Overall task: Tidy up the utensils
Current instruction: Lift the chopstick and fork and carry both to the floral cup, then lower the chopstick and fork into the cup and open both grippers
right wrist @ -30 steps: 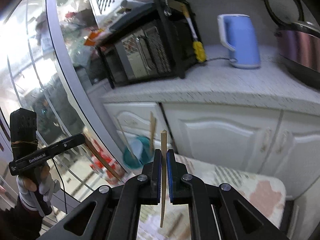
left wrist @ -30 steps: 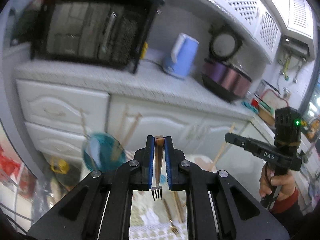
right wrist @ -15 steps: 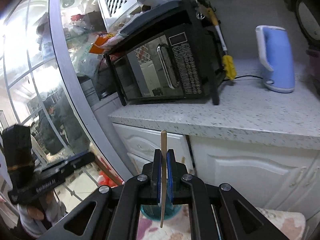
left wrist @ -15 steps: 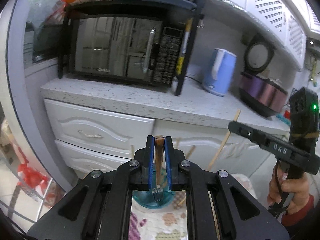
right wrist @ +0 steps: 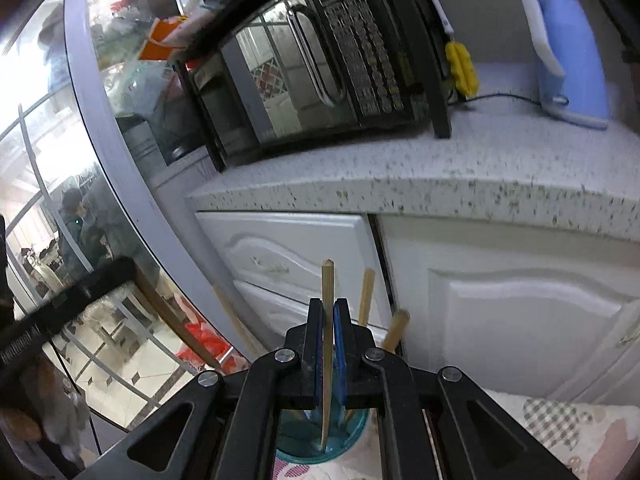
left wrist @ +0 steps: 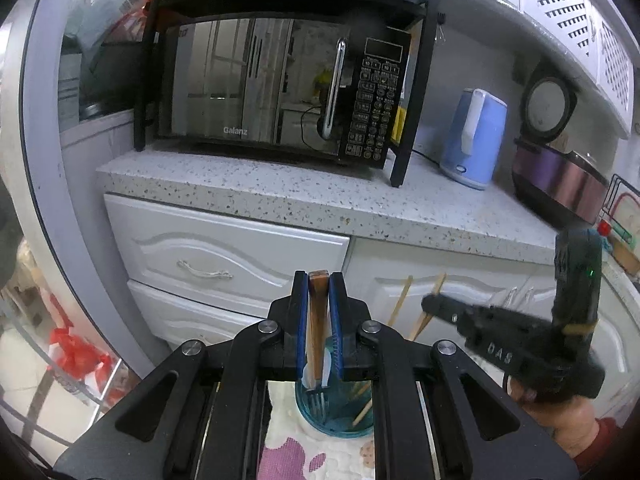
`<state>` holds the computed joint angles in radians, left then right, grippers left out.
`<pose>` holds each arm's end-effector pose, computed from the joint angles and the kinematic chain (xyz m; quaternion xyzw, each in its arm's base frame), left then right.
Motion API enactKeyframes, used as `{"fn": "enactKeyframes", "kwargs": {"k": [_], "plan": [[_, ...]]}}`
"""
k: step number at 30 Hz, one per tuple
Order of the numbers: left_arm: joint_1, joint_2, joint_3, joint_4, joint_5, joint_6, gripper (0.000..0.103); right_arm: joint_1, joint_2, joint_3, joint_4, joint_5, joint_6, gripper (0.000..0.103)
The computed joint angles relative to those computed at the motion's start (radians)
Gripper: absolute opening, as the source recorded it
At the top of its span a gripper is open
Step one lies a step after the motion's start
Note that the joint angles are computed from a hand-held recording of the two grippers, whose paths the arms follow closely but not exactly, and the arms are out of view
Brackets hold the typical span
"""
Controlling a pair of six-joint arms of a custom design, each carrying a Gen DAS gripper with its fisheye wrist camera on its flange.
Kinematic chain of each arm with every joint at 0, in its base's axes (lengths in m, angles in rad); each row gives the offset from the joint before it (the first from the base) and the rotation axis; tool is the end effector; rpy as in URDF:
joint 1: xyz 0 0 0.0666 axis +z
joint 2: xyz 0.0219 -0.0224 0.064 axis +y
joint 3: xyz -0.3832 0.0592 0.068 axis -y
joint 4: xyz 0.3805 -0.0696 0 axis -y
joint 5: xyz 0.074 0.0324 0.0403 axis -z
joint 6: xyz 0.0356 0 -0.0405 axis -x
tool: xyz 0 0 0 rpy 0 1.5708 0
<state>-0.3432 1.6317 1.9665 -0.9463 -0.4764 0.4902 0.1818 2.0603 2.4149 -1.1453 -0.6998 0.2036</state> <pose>0.5316 -0.1731 0.5732 -0.1719 0.8518 0.0099 0.4948 0.6745 0.1469 0.4968 -0.2943 0.8278 0.3131 0.3606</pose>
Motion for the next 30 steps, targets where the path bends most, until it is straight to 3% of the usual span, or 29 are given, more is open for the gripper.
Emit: {"fn": "enactKeyframes", "kwargs": {"k": [14,18,19,21,22,23,30], "plan": [[-0.011,0.076,0.005,-0.059,0.048,0.043,0.009,-0.012,0.038,0.009,-0.113,-0.021,0.028,0.005],[-0.004,0.088,-0.016,-0.063,0.073,0.083,0.009,-0.019,0.091,0.093,-0.22,-0.015,0.054,0.005],[-0.001,0.09,-0.022,-0.066,0.079,0.098,0.009,-0.019,0.126,0.155,-0.289,0.002,0.073,0.005],[0.002,0.075,-0.053,-0.037,0.082,0.12,0.01,-0.021,0.17,0.23,-0.38,0.029,0.09,0.016],[0.003,0.07,-0.059,-0.035,0.092,0.13,0.01,-0.025,0.17,0.226,-0.39,0.028,0.092,0.034],[0.004,0.067,-0.06,-0.038,0.1,0.14,0.01,-0.031,0.159,0.202,-0.381,0.023,0.088,0.044],[-0.017,0.035,-0.102,-0.034,0.101,0.188,0.044,-0.072,0.079,0.054,-0.342,0.008,0.111,0.044]]}}
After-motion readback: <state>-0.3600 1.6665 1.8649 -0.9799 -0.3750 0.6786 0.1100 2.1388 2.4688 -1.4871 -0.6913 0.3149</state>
